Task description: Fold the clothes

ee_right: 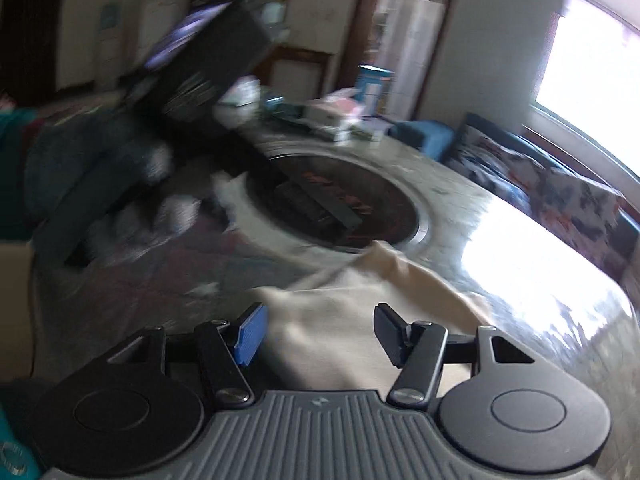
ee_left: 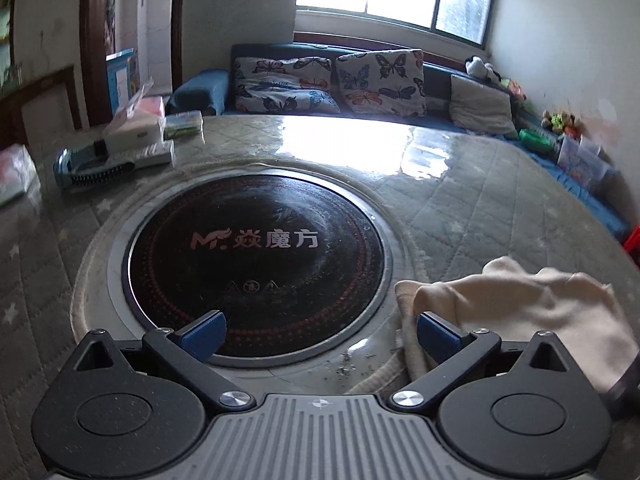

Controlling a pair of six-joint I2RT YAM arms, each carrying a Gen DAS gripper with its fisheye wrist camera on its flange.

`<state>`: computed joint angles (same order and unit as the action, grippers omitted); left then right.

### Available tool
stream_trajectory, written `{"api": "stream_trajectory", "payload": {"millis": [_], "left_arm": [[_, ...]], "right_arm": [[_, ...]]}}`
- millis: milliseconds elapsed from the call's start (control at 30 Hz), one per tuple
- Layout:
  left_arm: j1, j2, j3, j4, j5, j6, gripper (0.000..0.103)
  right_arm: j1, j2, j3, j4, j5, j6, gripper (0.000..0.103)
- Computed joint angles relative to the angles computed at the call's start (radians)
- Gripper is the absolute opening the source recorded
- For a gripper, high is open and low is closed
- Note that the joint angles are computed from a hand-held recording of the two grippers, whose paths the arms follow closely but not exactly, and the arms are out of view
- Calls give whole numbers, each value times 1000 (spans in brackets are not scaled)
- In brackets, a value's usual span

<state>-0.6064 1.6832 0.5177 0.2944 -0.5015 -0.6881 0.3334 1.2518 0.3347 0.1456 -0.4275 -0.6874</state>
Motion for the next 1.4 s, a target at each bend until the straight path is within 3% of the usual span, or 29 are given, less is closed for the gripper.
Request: {"api": "stream_trajectory", "payload": {"millis": [100, 200, 267, 333, 400, 500, 600, 700, 900, 1100, 1167, 1267, 1333, 1400], "left_arm": [[-7, -31, -16, -3, 26, -38, 103], [2, -65, -39, 8, 87, -76, 103], [16, -79, -59, 32, 147, -111, 103], [37, -90, -77, 57, 215, -156, 103], [55, -97, -91, 87, 279, -194, 103], [82, -90, -103, 131, 376, -247, 103], [106, -60, -95, 156, 454, -299, 103], [106, -44, -95, 183, 458, -345, 103], [143, 19, -108, 324, 567, -431, 102], [147, 95, -95, 417, 609, -477, 71], [147, 110, -100, 433, 606, -492, 42], [144, 126, -109, 444, 592, -493, 21], [143, 126, -115, 444, 581, -479, 19], [147, 124, -121, 449, 588, -473, 19]], "right_arm": [[72, 24, -23, 50, 53, -29, 59], [152, 69, -62, 154, 149, -18, 49], [154, 87, -53, 160, 148, 8, 41], [143, 87, -44, 151, 142, 38, 25], [109, 80, -26, 118, 108, 70, 16], [30, 83, 19, 43, 5, 121, 12], [-34, 77, 48, -8, -80, 149, 10], [-92, 67, 67, -43, -149, 161, 10], [-199, 45, 95, -118, -272, 147, 9], [-279, 31, 100, -196, -356, 70, 9], [-294, 30, 100, -211, -370, 52, 9], [-320, 28, 90, -228, -389, 28, 11], [-343, 28, 88, -240, -406, 20, 18], [-390, 23, 92, -260, -425, 12, 19]]}}
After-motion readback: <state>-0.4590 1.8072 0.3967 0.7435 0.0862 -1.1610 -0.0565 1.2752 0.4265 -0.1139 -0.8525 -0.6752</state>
